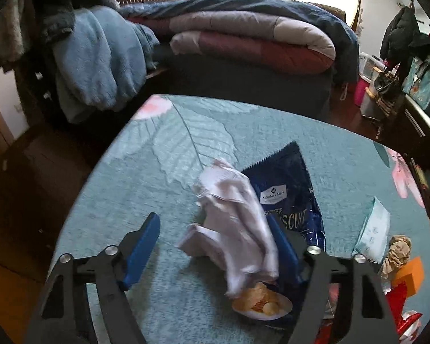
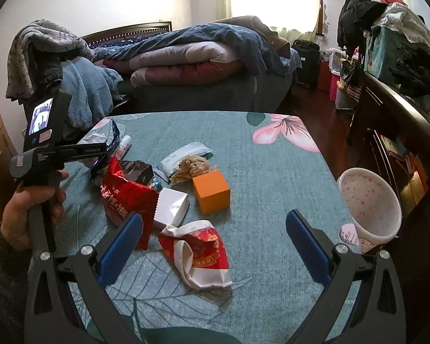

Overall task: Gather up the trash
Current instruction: 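Grasp the white tissue with the left gripper while the right gripper grasps the red snack bag, then carry tissue and red bag to the wastebasket and open both grippers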

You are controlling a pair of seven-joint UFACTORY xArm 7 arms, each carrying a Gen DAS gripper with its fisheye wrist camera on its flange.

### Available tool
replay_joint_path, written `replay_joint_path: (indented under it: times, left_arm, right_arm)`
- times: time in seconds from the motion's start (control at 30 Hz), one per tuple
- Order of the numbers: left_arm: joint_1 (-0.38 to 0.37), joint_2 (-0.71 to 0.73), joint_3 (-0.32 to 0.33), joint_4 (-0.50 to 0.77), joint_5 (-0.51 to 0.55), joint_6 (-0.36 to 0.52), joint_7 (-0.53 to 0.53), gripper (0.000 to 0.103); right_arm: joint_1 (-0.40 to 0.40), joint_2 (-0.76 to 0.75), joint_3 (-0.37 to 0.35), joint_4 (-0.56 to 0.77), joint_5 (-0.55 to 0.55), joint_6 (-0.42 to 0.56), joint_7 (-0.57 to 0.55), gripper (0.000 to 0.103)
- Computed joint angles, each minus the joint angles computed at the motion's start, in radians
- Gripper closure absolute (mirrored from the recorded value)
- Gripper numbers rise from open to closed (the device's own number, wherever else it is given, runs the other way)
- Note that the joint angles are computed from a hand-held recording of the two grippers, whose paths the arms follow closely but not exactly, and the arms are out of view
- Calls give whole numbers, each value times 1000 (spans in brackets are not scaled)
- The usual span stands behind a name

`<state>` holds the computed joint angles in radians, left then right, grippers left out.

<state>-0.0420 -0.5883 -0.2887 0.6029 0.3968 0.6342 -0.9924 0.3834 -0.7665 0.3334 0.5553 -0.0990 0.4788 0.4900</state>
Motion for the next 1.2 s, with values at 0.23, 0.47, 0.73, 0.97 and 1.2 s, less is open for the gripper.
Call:
replay_joint_path:
  times: [0.23, 0.47, 0.73, 0.97, 1.2]
  left_arm:
    - [-9, -66, 31, -66, -54, -83, 7, 66]
    - [55, -174, -35, -103, -12, -88, -35, 74]
    - [0, -250, 43, -178, -89, -158, 48, 77]
    - [-29, -347, 67, -229, -185, -176, 136, 77]
    - [-43, -426, 32, -233, -230, -136, 160, 76]
  right_arm:
    - [14, 3, -5, 3, 5, -24, -6, 4]
    - [45, 112, 11, 76, 9, -105, -43, 4]
    - [22, 360, 82, 225, -92, -96, -60, 5]
    - [105, 427, 14, 245, -54, -100, -107, 42]
    - [189, 348, -75, 178, 85, -175, -187, 67]
